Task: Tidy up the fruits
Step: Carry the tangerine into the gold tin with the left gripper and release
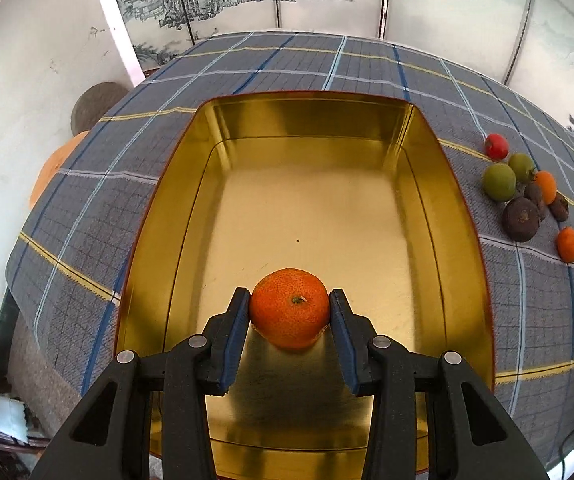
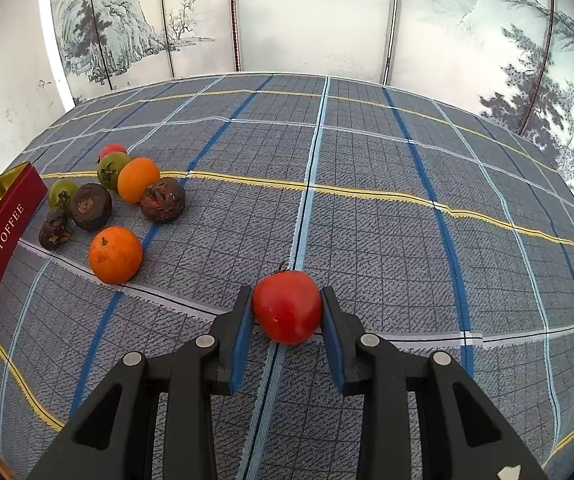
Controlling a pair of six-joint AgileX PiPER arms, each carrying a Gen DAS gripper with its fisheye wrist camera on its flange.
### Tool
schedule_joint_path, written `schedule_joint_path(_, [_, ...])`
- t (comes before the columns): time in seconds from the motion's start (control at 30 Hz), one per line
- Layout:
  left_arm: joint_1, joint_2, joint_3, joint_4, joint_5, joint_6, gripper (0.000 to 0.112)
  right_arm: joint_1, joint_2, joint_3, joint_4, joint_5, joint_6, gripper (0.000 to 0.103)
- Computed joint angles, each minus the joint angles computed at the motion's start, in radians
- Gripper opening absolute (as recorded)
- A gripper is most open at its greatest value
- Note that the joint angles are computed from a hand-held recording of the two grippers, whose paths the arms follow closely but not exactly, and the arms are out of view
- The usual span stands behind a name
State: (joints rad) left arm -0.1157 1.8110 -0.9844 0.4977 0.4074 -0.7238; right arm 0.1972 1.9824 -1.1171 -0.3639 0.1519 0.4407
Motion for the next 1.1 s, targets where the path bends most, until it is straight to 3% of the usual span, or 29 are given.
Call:
schedule_joint_path(0.47, [0.027,0.005,0.005,-0.059,-0.019,0.062,0.043,0.001,0.000,0.001,0.005,-0.003,-0.002,0.031])
schedule_joint_path(0.9, [0.025,-0.035,0.044,-0.071,-0.052,0.069,0.063,-0.008,-0.006,-0.001,0.081,0.004,-0.070,0.029])
schedule_joint_path(1.0, [0.033,-0.057,0.061,-0.092,-0.074,0.086,0.065,-0.012,-0.017,-0.009,0.233,0.017,-0.204,0.029])
schedule_joint_path(1.1, [0.048,-0.091,0.088,-0.133,-0.109,0.113,0.066,0.012,-0.043,-0.011,0.203,0.029,-0.176,0.029])
